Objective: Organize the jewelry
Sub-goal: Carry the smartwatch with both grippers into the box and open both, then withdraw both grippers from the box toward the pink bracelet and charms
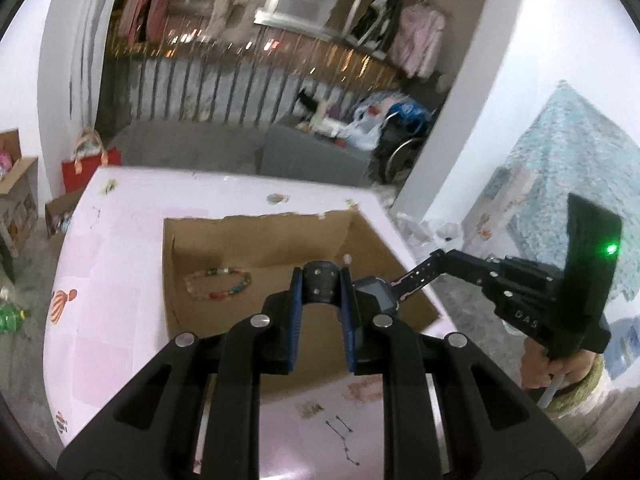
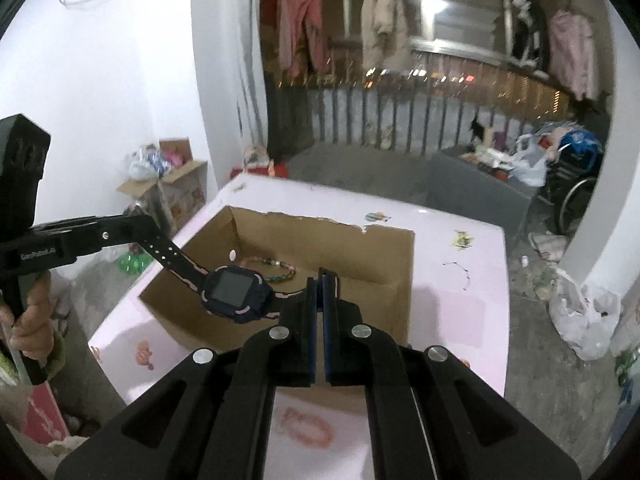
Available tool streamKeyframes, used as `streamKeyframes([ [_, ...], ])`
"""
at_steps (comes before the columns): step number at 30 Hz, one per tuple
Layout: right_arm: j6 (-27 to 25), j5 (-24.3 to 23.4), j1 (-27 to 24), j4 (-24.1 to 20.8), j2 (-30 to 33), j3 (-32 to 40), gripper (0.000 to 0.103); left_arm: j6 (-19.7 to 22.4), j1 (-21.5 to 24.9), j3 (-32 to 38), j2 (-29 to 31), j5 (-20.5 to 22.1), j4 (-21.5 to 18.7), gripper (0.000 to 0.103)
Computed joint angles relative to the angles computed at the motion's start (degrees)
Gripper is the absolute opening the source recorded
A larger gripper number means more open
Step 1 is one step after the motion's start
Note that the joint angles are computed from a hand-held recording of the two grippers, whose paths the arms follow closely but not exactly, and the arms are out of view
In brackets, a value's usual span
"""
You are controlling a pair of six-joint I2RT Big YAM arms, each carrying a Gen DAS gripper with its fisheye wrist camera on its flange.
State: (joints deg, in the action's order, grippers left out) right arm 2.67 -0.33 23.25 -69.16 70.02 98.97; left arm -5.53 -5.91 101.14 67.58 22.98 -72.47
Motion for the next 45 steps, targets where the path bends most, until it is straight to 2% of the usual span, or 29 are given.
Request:
streamKeyframes([
  [7, -5.19, -2.77, -2.92, -9.89, 15.49, 12.76, 0.003, 0.34, -0.91, 9.09, 14.30, -4.14, -8.59, 0.016],
  [12, -8.23, -1.48, -3.45, -17.03, 25.45, 22.62, 0.003, 1.81, -1.11, 14.00, 21.36, -7.14, -13.16, 0.017],
  [15, -9.08, -0.37, -3.20, -19.53, 28.79, 25.96, 0.003, 2.38, -1.37, 16.08, 24.12, -8.56, -15.61, 0.018],
  [18, -9.51, 1.36, -2.94, -22.06, 31.50, 28.50, 0.003, 3.06, -1.58, 17.46, 25.85, -9.75, -17.20, 0.024],
  [20, -9.53, 1.93, -2.69, -22.75, 32.24, 29.13, 0.003, 3.34, -1.76, 17.37, 26.00, -10.91, -17.17, 0.031],
  [22, -9.56, 2.04, -2.91, -23.11, 32.84, 29.56, 0.004, 3.07, -1.83, 17.18, 25.90, -11.58, -16.35, 0.033],
  [28, -8.87, 1.65, -3.87, -21.79, 31.84, 29.06, 0.005, 2.53, -1.63, 18.18, 26.12, -12.17, -16.13, 0.036],
  [31, -8.28, 0.45, -4.81, -20.24, 30.14, 28.45, 0.005, 2.42, -1.47, 17.19, 24.53, -13.05, -14.37, 0.036],
  [34, -7.18, -0.71, -5.89, -17.81, 27.39, 26.69, 0.012, 2.20, -1.36, 15.93, 22.26, -13.60, -11.84, 0.040],
  [38, -5.80, -2.47, -7.10, -12.70, 21.33, 21.02, 0.020, 2.50, -1.47, 12.75, 17.56, -14.27, -7.25, 0.045],
  [41, -5.04, -2.22, -7.21, -6.84, 14.28, 13.34, 0.027, 3.34, -1.42, 8.38, 12.10, -14.90, -2.64, 0.049],
  [45, -3.48, -2.06, -7.09, -0.02, 4.56, 2.51, 0.030, 4.83, -1.30, 3.11, 5.71, -15.59, 1.63, 0.053],
])
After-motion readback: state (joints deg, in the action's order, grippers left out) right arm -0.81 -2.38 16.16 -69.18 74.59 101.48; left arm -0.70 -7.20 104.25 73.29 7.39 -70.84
